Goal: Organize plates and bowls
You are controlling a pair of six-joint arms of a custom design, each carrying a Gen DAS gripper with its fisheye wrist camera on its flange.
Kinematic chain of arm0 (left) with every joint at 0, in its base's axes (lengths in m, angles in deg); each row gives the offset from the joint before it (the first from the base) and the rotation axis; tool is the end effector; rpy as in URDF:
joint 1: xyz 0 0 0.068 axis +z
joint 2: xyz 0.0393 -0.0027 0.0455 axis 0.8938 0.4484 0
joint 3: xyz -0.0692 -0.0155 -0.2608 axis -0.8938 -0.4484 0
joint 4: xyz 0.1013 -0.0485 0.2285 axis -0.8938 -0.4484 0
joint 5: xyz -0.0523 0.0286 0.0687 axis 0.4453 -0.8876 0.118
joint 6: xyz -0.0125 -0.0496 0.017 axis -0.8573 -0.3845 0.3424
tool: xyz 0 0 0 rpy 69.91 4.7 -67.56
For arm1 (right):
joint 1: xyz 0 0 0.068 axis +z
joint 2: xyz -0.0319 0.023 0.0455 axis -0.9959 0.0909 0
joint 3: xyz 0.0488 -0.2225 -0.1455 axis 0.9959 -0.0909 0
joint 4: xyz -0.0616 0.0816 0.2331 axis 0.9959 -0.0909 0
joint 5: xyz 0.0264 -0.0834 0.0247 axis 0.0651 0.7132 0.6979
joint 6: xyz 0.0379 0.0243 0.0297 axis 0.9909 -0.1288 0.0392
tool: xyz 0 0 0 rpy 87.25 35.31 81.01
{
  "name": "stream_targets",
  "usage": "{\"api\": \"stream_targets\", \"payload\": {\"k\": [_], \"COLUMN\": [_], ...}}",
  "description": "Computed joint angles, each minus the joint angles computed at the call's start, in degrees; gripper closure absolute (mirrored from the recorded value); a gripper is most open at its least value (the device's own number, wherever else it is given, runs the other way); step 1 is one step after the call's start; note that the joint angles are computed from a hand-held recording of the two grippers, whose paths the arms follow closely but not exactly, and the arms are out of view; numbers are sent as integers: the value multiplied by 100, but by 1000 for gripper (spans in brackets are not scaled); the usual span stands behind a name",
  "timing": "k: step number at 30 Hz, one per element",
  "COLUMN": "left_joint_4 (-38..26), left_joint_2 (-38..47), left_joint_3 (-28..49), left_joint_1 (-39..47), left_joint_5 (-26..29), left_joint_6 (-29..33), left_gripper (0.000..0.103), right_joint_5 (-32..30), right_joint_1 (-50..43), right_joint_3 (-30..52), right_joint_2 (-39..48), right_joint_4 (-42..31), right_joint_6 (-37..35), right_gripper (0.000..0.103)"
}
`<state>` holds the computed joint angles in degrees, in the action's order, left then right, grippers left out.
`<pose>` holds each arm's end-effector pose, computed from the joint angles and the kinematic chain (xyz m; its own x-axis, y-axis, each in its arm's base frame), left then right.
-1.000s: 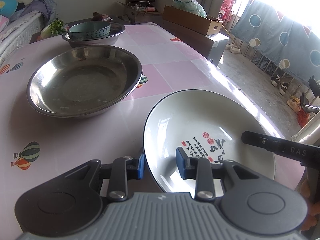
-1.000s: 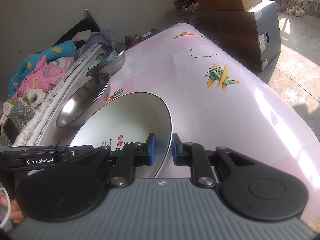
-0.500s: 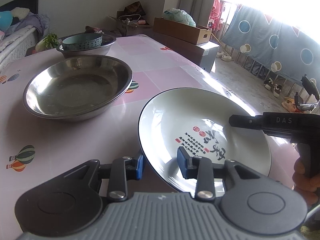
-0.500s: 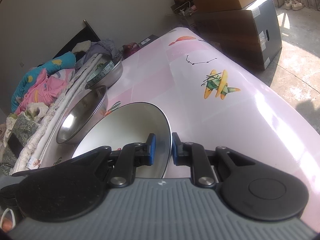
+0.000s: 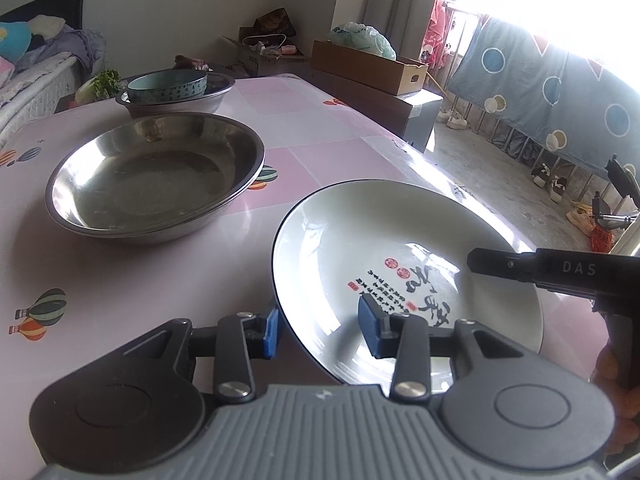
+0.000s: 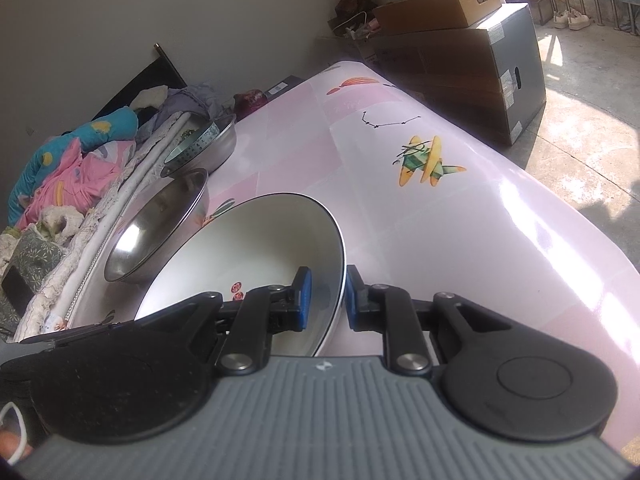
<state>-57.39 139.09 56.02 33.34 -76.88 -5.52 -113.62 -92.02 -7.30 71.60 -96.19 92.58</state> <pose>0.1571 -0.0857 0.1858 -0.6974 0.0537 -0.7147 0.2175 0.9660 -0.1396 0.1376 -0.0014 0.1751 -0.6827 0.2881 -0.6715 -0.0746 0.8867 0.4563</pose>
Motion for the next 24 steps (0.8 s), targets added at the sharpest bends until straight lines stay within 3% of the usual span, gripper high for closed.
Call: {"api": "stream_targets", "payload": {"k": [13, 24], "left_joint_4": [-154, -10], "left_joint_2": [-49, 257], "left_joint_3": [47, 179], "left_joint_1": [22, 156], "left_joint_5": [-146, -119], "left_joint_6": [-127, -4], "left_gripper": [65, 64], "right_joint_5": [471, 441], "right_joint_1": [520, 538], "right_joint_3": [50, -26], "right_joint_2": [309, 442], "right_joint_4": [469, 671], "right_joint_6": [191, 208], "right_gripper": [84, 85]}}
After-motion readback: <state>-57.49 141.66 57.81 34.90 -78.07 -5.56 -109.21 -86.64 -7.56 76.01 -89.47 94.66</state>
